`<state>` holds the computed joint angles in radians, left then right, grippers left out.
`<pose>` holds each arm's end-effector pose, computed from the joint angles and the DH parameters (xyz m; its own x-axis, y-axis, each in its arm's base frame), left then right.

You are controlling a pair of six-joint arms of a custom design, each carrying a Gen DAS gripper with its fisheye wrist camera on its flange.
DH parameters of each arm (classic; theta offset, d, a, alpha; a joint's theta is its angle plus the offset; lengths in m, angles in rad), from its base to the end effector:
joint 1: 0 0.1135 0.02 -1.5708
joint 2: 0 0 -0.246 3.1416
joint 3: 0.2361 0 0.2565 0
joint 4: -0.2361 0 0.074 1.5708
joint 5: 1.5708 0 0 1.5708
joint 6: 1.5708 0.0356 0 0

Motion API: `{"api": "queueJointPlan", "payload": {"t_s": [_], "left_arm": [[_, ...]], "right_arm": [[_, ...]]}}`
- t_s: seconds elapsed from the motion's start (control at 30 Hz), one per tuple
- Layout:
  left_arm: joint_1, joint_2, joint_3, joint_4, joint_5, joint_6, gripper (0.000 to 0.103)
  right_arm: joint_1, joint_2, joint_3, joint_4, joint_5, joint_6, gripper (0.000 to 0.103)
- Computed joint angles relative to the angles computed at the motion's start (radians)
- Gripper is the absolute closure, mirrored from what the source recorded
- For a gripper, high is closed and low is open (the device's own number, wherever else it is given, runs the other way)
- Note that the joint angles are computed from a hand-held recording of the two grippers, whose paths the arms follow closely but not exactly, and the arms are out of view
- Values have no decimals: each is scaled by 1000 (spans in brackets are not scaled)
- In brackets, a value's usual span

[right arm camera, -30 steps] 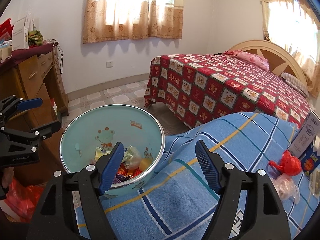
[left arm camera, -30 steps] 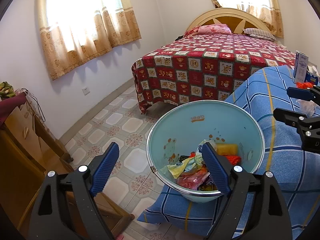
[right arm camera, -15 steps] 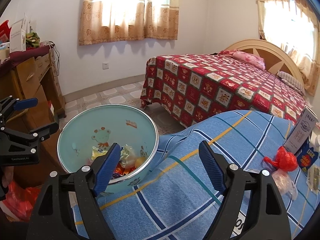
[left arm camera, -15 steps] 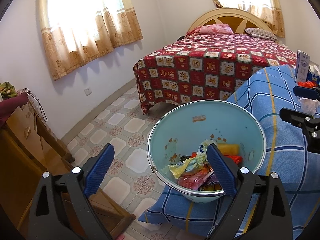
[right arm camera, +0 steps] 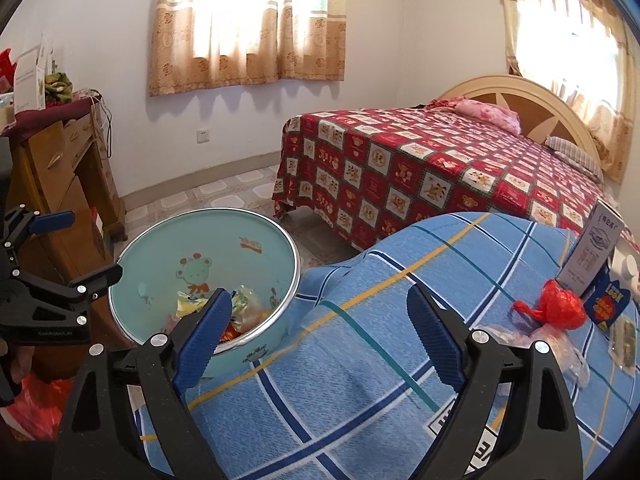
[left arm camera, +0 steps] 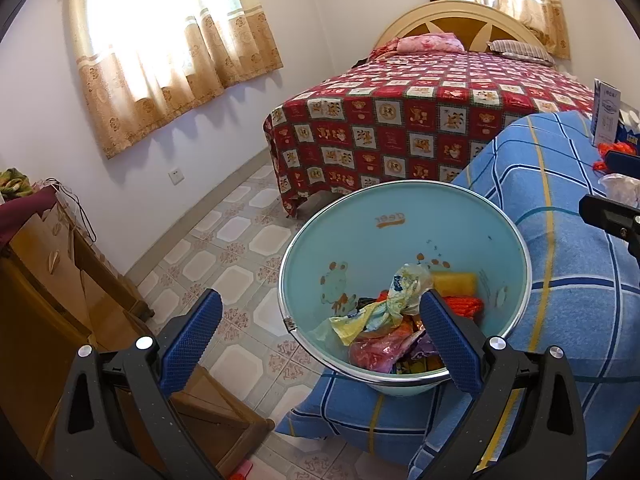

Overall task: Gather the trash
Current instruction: 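Move both open tools back over the table toward the remaining bags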

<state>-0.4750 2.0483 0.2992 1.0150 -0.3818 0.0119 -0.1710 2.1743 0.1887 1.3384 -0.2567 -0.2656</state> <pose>0.2082 -0.0922 0.0042 -0.5936 0.3177 -0.7394 0.1855 0.9481 0.2584 0.1991 -0.0252 -0.0018 -0.5641 -0.1602 -0.8100 -0.1897 0.9799 -0.0617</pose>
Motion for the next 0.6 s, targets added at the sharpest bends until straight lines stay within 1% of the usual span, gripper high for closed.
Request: {"api": "queueJointPlan", "payload": {"t_s": [0.2, 0.3, 0.33, 0.4, 0.43, 0.47, 0.5, 0.53, 0.6], "left_arm": [[-61, -4, 15, -38, -24, -30, 6], [-111, 12, 43, -78, -38, -52, 6], [-125, 13, 52, -92, -41, -60, 6], [-169, 15, 72, -118, -50, -82, 6], [-191, 14, 82, -132, -56, -91, 6], [-212, 15, 89, -139, -63, -98, 6], [-242, 14, 104, -155, -72, -106, 6], [-268, 15, 118, -172, -79, -115, 6], [-321, 20, 157, -214, -94, -137, 6]], "right_arm": [[-53, -10, -36, 13, -20, -38, 15], [-115, -29, -66, 14, -46, -76, 15], [-172, -43, -82, 7, -73, -107, 15], [-231, -50, -94, 0, -101, -136, 15], [-311, -68, -103, -26, -139, -174, 15], [-342, -72, -106, -34, -153, -189, 15], [-413, -89, -108, -67, -185, -223, 15], [-444, -95, -109, -79, -199, -238, 15], [-580, -130, -98, -163, -260, -305, 15]]}}
